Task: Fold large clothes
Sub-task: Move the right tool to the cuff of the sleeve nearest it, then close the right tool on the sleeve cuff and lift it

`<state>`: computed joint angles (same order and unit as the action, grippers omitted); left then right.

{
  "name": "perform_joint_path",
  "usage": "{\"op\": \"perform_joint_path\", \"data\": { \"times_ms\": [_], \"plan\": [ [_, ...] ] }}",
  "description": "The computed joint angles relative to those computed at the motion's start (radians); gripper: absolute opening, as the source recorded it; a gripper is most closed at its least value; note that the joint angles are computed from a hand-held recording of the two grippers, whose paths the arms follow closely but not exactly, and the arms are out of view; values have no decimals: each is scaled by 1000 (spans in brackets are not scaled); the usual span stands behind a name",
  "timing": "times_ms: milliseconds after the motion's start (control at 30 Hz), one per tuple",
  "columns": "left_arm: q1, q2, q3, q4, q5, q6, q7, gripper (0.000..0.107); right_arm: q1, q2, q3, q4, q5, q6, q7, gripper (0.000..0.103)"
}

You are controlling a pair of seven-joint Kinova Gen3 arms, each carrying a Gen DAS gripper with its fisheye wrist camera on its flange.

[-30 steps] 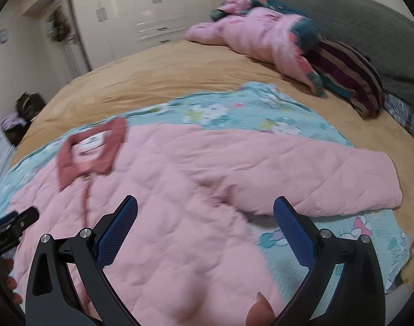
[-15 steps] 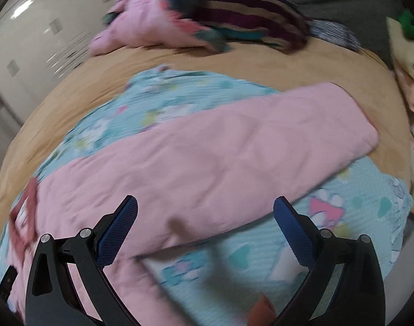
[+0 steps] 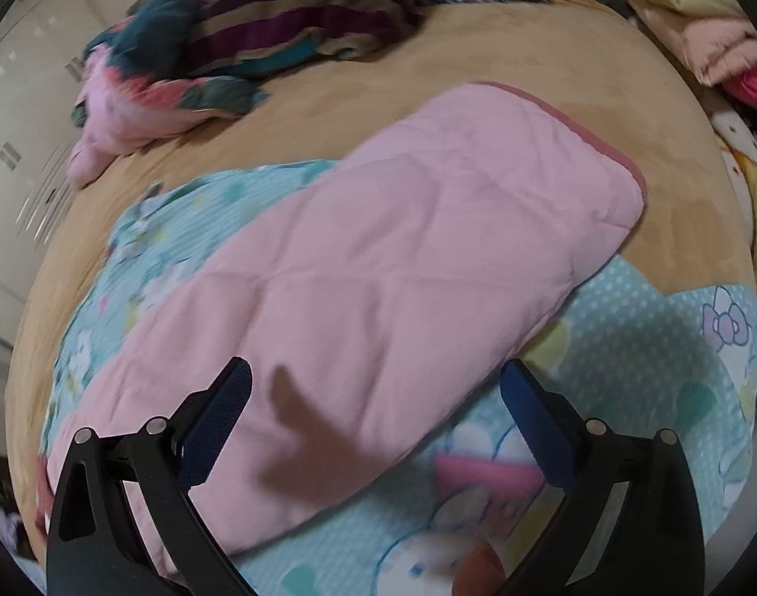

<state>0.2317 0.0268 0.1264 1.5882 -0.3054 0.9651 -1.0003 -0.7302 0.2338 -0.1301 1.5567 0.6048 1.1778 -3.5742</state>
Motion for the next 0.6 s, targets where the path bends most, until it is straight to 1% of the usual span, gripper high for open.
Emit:
{"op": "perform_joint_path", "data": {
  "times_ms": [67, 133, 167, 200, 267, 300, 333, 367, 400, 433, 467, 533, 600],
  "plan": [
    [0, 0, -1, -3, -12, 6, 11, 94, 16, -13, 10, 37, 7, -43, -31, 99],
    [-10, -4, -8, -10, 14, 15, -3, 94, 30, -27, 15, 62, 18, -80, -66, 99],
    [-15, -8, -11, -11, 25, 16, -9, 94, 52, -38, 1, 80, 33, -106, -99, 99],
    [-18, -11, -11, -12, 27, 16, -8, 94, 55, -49, 4, 102, 55, -135, -138, 99],
    [-21, -21, -9, -16, 18, 30, -3, 94, 46, -76, 32, 151, 99, -201, -219, 97],
    [-25, -25, -9, -20, 20, 38, -7, 94, 58, -85, 23, 166, 120, -216, -256, 89],
    [-29, -32, -10, -24, 22, 48, -12, 94, 66, -86, 17, 167, 134, -214, -276, 69],
    [-32, -36, -9, -29, 20, 60, -13, 94, 73, -90, 12, 171, 147, -217, -284, 56],
    [-36, -38, -9, -37, 20, 76, -19, 94, 77, -103, 11, 183, 176, -237, -308, 41],
    [-41, -37, -10, -54, 27, 101, -34, 94, 93, -116, -1, 199, 210, -270, -322, 34],
    [-46, -37, -12, -66, 34, 118, -45, 94, 93, -128, 1, 204, 233, -288, -320, 30],
    [-54, -45, -15, -80, 39, 135, -60, 94, 102, -140, -18, 177, 277, -285, -276, 21],
    [-60, -54, -13, -87, 35, 141, -61, 94, 104, -150, -35, 136, 314, -279, -213, 18]
  ]
}}
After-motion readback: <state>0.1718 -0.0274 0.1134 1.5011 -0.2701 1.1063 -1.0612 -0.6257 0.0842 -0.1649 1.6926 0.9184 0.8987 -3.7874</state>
